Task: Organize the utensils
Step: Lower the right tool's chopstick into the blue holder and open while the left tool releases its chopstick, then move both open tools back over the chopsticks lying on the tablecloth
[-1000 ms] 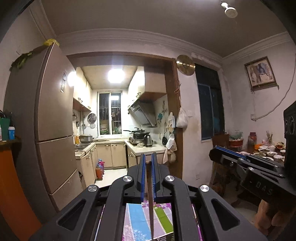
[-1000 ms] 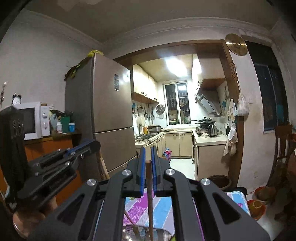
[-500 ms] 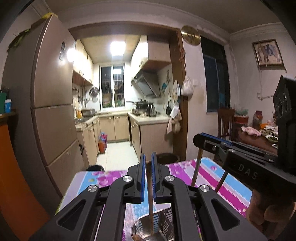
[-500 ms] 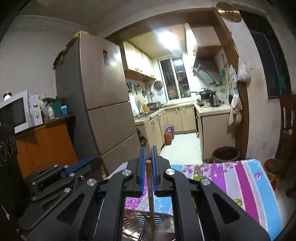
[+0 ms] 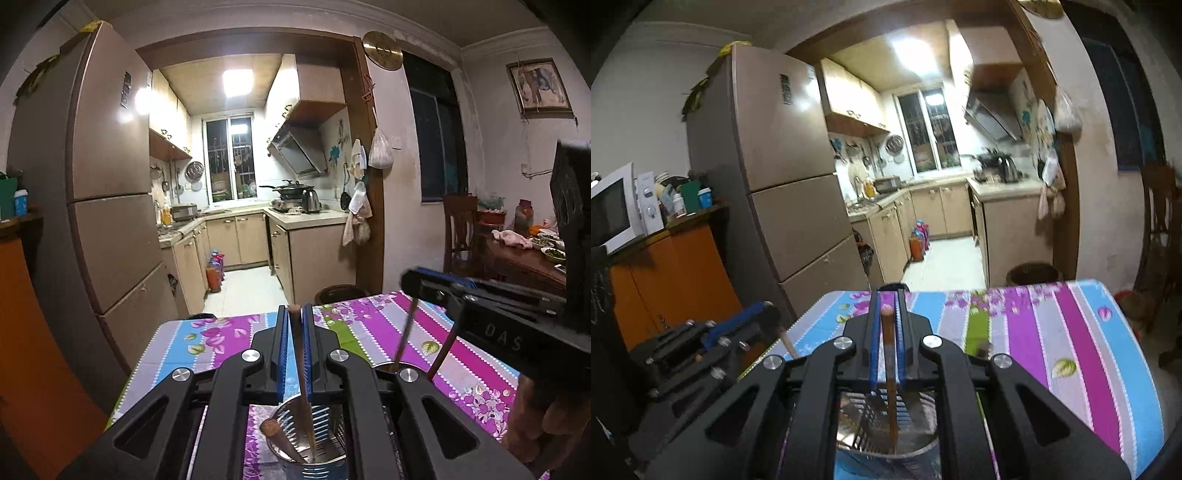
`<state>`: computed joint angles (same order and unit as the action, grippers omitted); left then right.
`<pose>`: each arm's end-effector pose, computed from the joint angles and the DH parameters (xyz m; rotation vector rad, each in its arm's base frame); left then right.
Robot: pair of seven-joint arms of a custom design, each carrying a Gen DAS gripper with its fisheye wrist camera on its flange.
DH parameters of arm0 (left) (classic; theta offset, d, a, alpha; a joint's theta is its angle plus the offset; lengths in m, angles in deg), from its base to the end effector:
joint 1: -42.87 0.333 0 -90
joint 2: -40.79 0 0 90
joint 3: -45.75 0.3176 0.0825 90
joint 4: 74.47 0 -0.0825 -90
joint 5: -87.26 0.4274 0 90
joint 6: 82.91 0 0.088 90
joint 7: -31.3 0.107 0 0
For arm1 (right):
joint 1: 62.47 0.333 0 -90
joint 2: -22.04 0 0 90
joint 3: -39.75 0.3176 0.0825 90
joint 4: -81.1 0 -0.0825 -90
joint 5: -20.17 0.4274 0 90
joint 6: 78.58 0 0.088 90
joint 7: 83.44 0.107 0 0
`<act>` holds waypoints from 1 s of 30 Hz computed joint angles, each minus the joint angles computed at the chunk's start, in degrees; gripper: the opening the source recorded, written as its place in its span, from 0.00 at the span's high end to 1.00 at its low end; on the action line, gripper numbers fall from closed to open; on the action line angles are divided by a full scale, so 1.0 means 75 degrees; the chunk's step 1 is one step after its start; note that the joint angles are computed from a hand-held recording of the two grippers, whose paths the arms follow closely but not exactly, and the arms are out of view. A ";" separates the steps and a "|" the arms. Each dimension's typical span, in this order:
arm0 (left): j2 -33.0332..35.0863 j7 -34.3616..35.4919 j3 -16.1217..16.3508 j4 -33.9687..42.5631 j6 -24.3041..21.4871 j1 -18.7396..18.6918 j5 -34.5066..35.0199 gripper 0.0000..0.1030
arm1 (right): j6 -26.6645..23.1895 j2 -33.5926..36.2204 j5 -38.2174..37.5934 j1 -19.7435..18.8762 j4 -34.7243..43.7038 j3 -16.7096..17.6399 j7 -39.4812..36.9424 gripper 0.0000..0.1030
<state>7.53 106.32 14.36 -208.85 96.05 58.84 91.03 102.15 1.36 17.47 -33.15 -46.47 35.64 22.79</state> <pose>0.4496 -0.1924 0.6572 -1.2469 1.5482 -1.0716 0.4762 0.2221 0.6682 -1.4617 1.2075 -0.5905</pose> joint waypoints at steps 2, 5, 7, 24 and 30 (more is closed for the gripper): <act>-0.0217 -0.0129 -0.0220 0.0006 -0.0044 0.0310 0.0075 0.92 | 0.0005 -0.0169 -0.0385 -0.0656 -0.0133 0.0474 0.0479 0.94; -0.0609 -0.0296 -0.0410 -0.0020 -0.0096 0.0604 0.0153 0.89 | 0.0102 -0.0578 -0.0480 -0.1082 -0.0380 0.0724 0.0649 0.93; -0.0940 -0.0409 -0.0492 -0.0073 -0.0162 0.0755 0.0183 0.84 | 0.0136 -0.0897 -0.0717 -0.1434 -0.0553 0.0936 0.0853 0.93; -0.3828 -0.0593 -0.0374 -0.1442 -0.0893 0.0355 0.0229 0.81 | -0.0488 -0.4133 -0.1716 -0.1606 -0.2840 0.1115 0.0984 0.72; -0.4516 -0.0620 -0.0191 -0.2012 -0.1333 -0.0141 0.0286 0.81 | -0.0685 -0.4911 -0.1831 -0.1741 -0.3496 0.1412 0.1121 0.50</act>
